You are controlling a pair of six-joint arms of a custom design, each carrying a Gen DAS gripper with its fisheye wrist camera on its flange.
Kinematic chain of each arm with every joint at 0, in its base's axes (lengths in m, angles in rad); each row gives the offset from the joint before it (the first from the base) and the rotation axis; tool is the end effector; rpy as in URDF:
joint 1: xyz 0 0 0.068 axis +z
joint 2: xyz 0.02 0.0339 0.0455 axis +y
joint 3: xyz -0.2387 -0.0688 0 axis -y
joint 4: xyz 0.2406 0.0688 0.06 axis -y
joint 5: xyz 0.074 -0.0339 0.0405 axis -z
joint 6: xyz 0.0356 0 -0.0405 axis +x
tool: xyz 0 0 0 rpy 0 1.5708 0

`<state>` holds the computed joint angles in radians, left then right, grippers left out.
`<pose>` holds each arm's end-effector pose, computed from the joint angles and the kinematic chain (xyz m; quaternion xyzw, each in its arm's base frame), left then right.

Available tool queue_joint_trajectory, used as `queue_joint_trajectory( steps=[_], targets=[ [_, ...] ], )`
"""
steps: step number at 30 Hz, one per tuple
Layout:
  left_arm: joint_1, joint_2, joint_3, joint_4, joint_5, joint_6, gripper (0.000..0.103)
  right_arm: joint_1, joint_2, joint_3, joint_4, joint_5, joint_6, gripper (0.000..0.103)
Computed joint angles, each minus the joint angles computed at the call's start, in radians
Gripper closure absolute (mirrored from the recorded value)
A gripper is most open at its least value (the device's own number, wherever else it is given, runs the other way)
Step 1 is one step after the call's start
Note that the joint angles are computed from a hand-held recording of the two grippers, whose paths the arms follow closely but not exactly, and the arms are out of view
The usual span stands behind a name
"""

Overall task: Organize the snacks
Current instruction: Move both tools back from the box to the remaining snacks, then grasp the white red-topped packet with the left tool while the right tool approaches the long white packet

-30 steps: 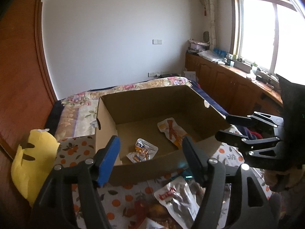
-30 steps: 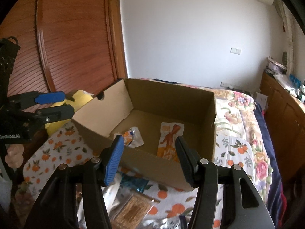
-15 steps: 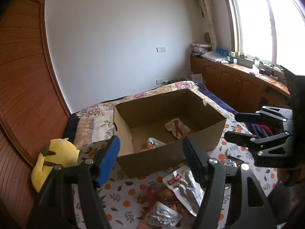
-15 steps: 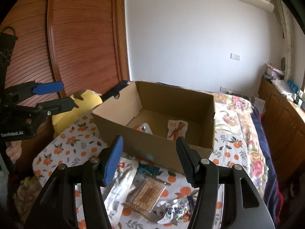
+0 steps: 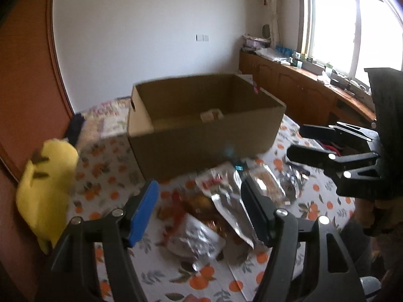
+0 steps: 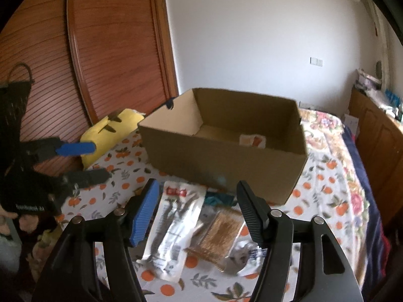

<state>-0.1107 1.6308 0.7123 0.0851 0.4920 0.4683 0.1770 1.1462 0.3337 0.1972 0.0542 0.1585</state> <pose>0.2952 -0.0497 0.1190 0.3424 0.8420 -0.1614 0.3844 0.2170 0.0369 0.1344 0.0042 0.8878 0.0530 0.4572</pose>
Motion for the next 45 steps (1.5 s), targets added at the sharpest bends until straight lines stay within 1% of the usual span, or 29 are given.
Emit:
queue_joint_trajectory(
  steps=[2,5,8,12,14,18,20,23,24,29,33,35,38,39,41,43,45],
  targets=[
    [0.004,0.027,-0.046,0.074,-0.019,0.003,0.035,0.019,0.047,-0.025,0.071,0.006,0.019,0.037],
    [0.023,0.086,-0.065,0.117,-0.005,0.0,0.035,0.028,0.129,-0.045,0.164,-0.009,0.044,0.035],
    [0.04,0.142,-0.092,0.187,-0.001,-0.015,0.035,0.037,0.208,-0.066,0.257,-0.011,0.055,0.034],
    [0.051,0.204,-0.108,0.225,0.004,-0.008,0.035,0.043,0.343,-0.077,0.387,-0.028,0.078,0.033],
    [0.051,0.233,-0.116,0.247,-0.012,-0.007,0.035,0.053,0.41,-0.069,0.433,-0.031,0.087,0.033],
    [0.064,0.285,-0.099,0.252,-0.006,-0.016,0.036,0.075,0.509,-0.051,0.5,-0.029,0.094,0.033],
    [0.068,0.309,-0.094,0.257,-0.009,-0.024,0.037,0.083,0.54,-0.046,0.518,-0.028,0.095,0.033],
    [0.075,0.338,-0.086,0.257,-0.006,-0.036,0.046,0.08,0.58,-0.038,0.542,-0.045,0.094,0.033],
    [0.077,0.347,-0.081,0.258,-0.006,-0.039,0.048,0.079,0.594,-0.034,0.548,-0.05,0.093,0.033],
    [0.081,0.384,-0.05,0.22,0.002,-0.053,0.052,0.078,0.654,-0.001,0.557,-0.069,0.086,0.033],
    [0.07,0.405,-0.031,0.223,-0.01,-0.069,0.052,0.088,0.702,0.037,0.541,-0.072,0.075,0.033],
    [0.059,0.41,-0.021,0.223,-0.021,-0.085,0.052,0.094,0.714,0.05,0.528,-0.071,0.067,0.036],
    [0.039,0.421,-0.002,0.227,-0.044,-0.105,0.051,0.087,0.735,0.07,0.508,-0.095,0.062,0.036],
    [0.032,0.425,0.007,0.226,-0.052,-0.11,0.05,0.081,0.739,0.071,0.51,-0.107,0.06,0.037],
    [0.019,0.433,0.023,0.223,-0.061,-0.122,0.049,0.066,0.747,0.076,0.51,-0.137,0.055,0.043],
    [0.011,0.442,0.041,0.216,-0.063,-0.136,0.047,0.055,0.755,0.08,0.514,-0.16,0.057,0.045],
    [0.004,0.451,0.058,0.207,-0.058,-0.15,0.045,0.063,0.753,0.078,0.514,-0.15,0.054,0.045]
  ],
)
